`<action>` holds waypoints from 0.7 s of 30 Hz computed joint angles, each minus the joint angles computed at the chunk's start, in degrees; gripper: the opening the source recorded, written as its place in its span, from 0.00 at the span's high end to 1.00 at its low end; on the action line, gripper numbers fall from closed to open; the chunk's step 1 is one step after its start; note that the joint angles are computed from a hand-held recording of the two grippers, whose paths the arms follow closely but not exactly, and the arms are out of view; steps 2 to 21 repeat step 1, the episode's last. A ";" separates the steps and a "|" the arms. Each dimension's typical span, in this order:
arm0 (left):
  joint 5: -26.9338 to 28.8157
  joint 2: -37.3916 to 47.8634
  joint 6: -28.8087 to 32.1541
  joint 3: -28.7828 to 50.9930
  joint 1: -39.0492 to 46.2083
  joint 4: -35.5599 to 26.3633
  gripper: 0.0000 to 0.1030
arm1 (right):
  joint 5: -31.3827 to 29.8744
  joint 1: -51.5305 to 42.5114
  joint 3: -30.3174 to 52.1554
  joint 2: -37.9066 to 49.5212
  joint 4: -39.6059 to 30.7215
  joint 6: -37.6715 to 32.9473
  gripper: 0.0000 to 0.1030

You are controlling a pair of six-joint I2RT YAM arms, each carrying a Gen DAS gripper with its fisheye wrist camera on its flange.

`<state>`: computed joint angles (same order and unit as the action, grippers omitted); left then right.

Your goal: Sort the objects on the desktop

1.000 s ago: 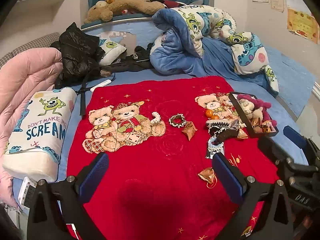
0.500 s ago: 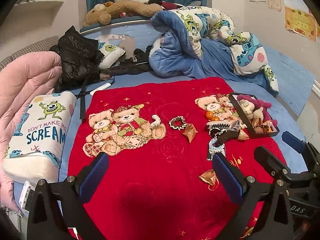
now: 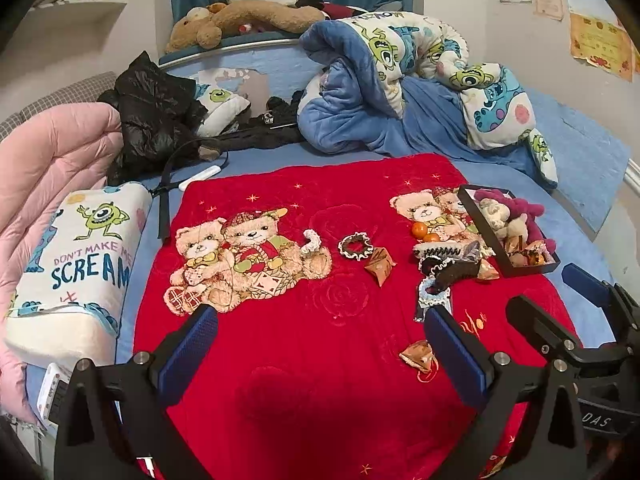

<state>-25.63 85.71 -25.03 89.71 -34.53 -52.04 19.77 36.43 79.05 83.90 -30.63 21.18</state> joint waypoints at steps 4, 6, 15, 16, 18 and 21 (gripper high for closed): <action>-0.05 0.03 -0.04 0.03 0.00 -0.04 0.00 | -0.35 -0.15 0.04 0.08 0.09 -0.03 0.00; -0.05 0.03 -0.04 0.03 0.00 -0.04 0.00 | -0.35 -0.15 0.04 0.08 0.09 -0.03 0.00; -0.05 0.03 -0.04 0.03 0.00 -0.04 0.00 | -0.35 -0.15 0.04 0.08 0.09 -0.03 0.00; -0.05 0.03 -0.04 0.03 0.00 -0.04 0.00 | -0.35 -0.15 0.04 0.08 0.09 -0.03 0.00; -0.05 0.03 -0.04 0.03 0.00 -0.04 0.00 | -0.35 -0.15 0.04 0.08 0.09 -0.03 0.00; -0.05 0.03 -0.04 0.03 0.00 -0.04 0.00 | -0.35 -0.15 0.04 0.08 0.09 -0.03 0.00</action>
